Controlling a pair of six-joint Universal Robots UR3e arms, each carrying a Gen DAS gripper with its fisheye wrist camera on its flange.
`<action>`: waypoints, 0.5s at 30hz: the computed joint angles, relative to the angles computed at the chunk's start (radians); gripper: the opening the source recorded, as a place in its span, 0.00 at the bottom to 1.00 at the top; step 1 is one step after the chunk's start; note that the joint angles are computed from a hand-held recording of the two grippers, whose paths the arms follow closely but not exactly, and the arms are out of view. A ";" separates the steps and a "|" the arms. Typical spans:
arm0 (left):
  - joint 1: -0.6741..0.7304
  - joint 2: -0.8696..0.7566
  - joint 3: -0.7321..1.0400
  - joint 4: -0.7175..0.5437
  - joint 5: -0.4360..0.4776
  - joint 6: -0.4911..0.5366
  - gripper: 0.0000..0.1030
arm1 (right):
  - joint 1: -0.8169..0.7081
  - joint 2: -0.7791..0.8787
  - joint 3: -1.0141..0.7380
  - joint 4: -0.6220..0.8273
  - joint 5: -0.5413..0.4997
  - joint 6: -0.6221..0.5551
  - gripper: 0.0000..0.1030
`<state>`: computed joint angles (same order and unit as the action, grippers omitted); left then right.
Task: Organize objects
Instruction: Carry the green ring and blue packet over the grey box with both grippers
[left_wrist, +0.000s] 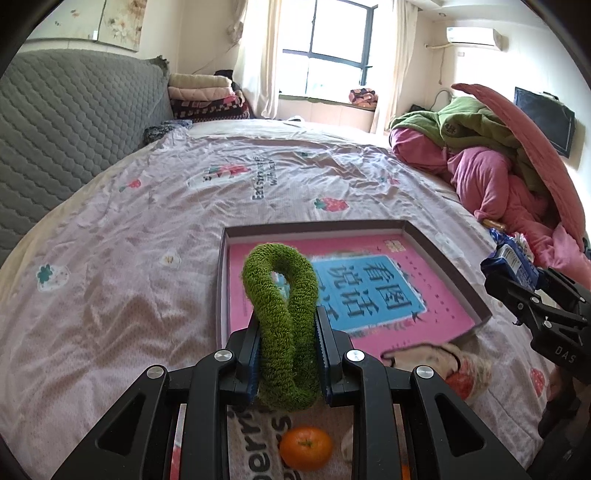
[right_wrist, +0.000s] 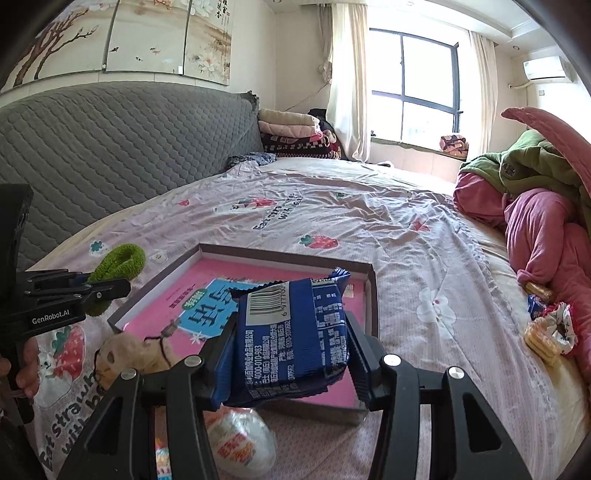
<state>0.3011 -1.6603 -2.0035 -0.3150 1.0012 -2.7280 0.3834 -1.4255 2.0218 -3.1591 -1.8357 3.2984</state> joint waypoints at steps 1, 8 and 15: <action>-0.004 -0.012 0.018 -0.004 0.002 -0.007 0.24 | -0.007 0.006 -0.007 -0.002 0.008 -0.003 0.51; -0.037 -0.114 0.145 -0.047 0.023 -0.031 0.24 | -0.058 0.059 -0.065 0.017 0.062 -0.019 0.51; -0.072 -0.207 0.231 -0.077 0.056 -0.040 0.24 | -0.110 0.109 -0.111 0.059 0.126 -0.022 0.51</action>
<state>0.2288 -1.8675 -1.7724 -0.3923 1.0577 -2.7682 0.2737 -1.3162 1.9109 -3.1006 -1.7098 3.2764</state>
